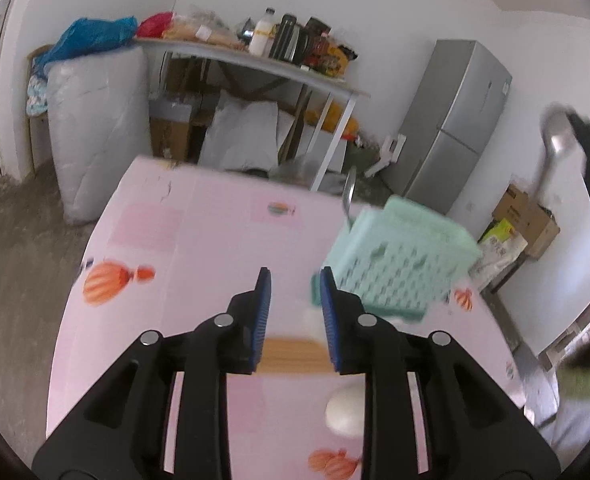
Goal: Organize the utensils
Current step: 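Lower the large metal spoon into the green holder and open the right tool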
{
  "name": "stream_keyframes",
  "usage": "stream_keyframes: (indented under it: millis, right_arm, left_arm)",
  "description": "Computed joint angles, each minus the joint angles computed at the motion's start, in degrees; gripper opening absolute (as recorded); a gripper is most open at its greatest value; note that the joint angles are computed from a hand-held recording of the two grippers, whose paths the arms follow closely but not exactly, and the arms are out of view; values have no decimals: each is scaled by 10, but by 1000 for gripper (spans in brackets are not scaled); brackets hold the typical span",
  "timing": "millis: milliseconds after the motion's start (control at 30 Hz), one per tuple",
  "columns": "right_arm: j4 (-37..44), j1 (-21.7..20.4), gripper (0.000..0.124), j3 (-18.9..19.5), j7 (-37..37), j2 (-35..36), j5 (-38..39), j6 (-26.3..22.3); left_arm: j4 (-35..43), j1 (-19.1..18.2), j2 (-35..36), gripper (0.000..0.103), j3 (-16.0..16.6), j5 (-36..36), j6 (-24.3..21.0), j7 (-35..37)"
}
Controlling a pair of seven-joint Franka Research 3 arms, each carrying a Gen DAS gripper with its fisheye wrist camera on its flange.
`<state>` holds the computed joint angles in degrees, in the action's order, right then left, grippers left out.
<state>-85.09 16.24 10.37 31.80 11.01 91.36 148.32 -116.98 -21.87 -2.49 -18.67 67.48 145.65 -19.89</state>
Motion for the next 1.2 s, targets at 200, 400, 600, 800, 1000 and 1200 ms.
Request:
stream_keyframes:
  millis: [200,400,600,800,1000,1200]
  right_arm:
    - [91,-12,2,23,12,92,14,-16]
    - [40,-22,3,30,84,112,-27,13]
    - [-86,-21,6,21,78,36,-32,94]
    - [-214,4,10,-7,18,-62,11,157]
    - [-341,37,20,-26,151,-122,-170,169]
    - [-422,70,24,-29,242,-151,-277,158]
  left_arm:
    - [-41,-6,-11,27,-6,-28,27,3]
    - [-43,-7,0,32,-7,-32,45,6]
    - [-31,-14,19,40,-3,-28,54,18]
    - [-17,-25,40,49,3,-30,65,46]
    - [6,-40,76,61,5,-99,74,171]
    - [67,-71,135,68,4,-186,11,338]
